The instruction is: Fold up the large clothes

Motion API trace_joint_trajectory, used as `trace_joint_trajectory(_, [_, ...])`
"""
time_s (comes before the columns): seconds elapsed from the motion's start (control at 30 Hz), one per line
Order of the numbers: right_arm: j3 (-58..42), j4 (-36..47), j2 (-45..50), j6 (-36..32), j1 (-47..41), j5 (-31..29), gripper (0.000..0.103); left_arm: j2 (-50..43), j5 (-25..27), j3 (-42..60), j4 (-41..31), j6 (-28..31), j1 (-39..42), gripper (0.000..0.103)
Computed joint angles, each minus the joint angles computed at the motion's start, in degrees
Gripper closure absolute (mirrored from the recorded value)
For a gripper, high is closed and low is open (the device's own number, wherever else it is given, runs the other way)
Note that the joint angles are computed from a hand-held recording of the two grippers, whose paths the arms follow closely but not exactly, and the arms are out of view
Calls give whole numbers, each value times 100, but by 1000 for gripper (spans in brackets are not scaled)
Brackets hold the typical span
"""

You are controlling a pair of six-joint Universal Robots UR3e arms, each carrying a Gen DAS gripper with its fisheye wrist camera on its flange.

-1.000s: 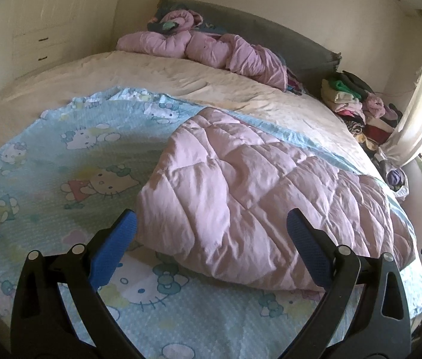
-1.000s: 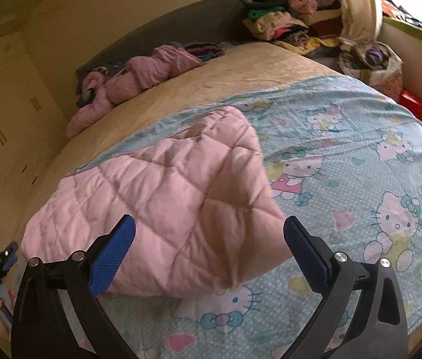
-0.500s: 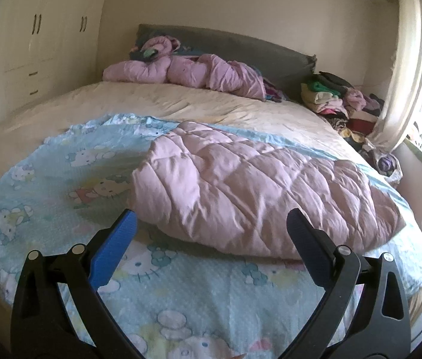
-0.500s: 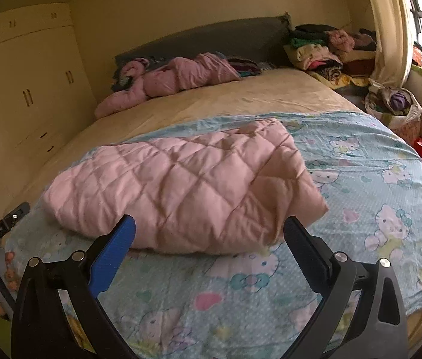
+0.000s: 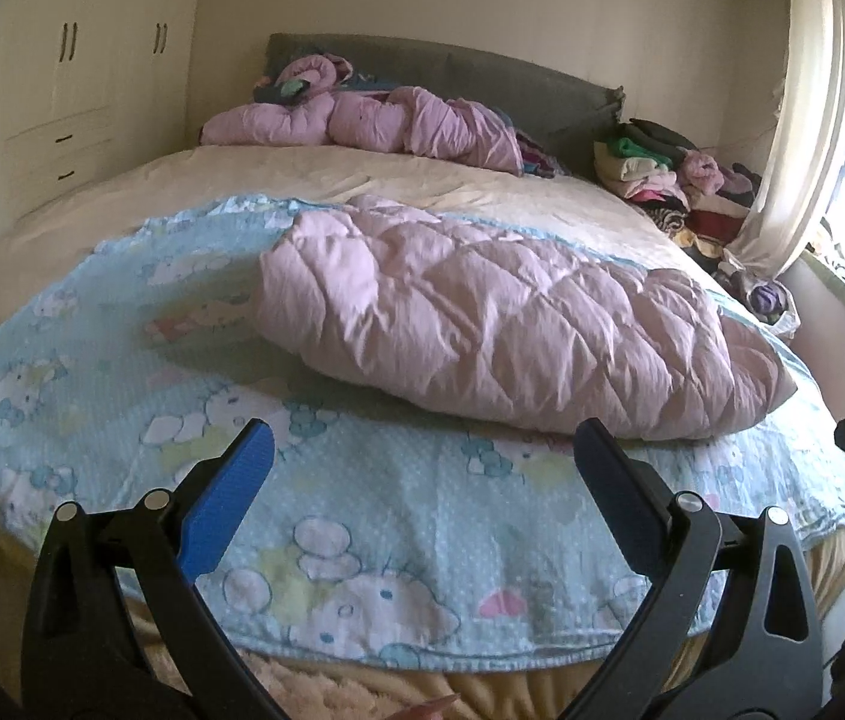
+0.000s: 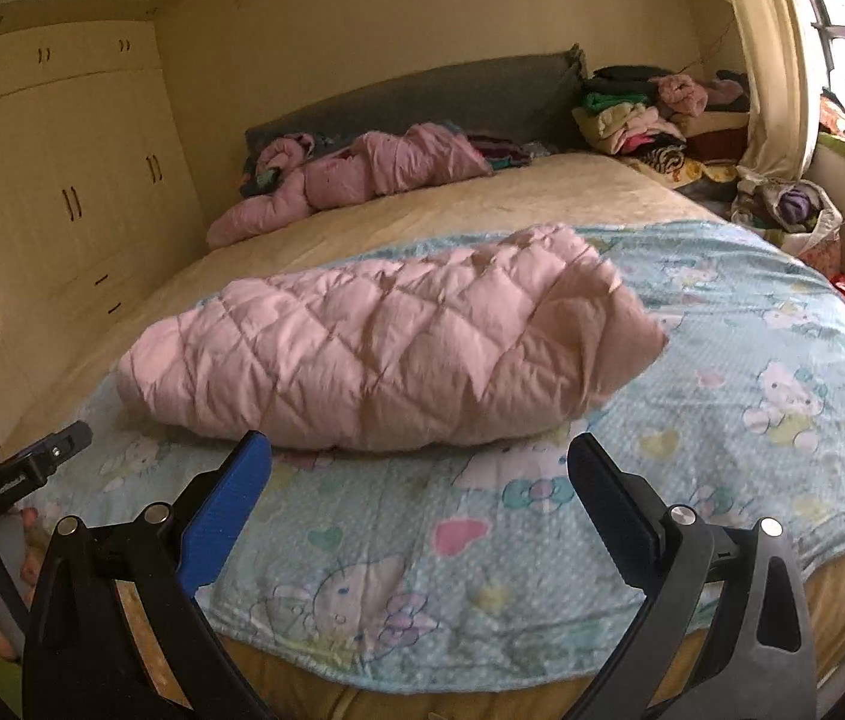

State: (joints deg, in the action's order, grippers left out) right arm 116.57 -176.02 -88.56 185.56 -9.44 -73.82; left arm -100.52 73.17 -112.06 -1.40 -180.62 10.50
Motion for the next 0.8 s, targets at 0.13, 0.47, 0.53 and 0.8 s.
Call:
trace_joint_trajectory(0.13, [98,30,1,-7,27,78,4,61,13,-118,2,-29,10,9])
trace_joint_trajectory(0.47, [5,163,92,59,143,66,4,76,230,-140,35,11,-33,9])
trace_joint_trajectory(0.53, [-9,195,94,78,162,41,4,93,235,-171,56,20,-27,9])
trace_joint_trajectory(0.8, [-12,228,80,62,170,49,4,154,298,-224,56,39,-4,9])
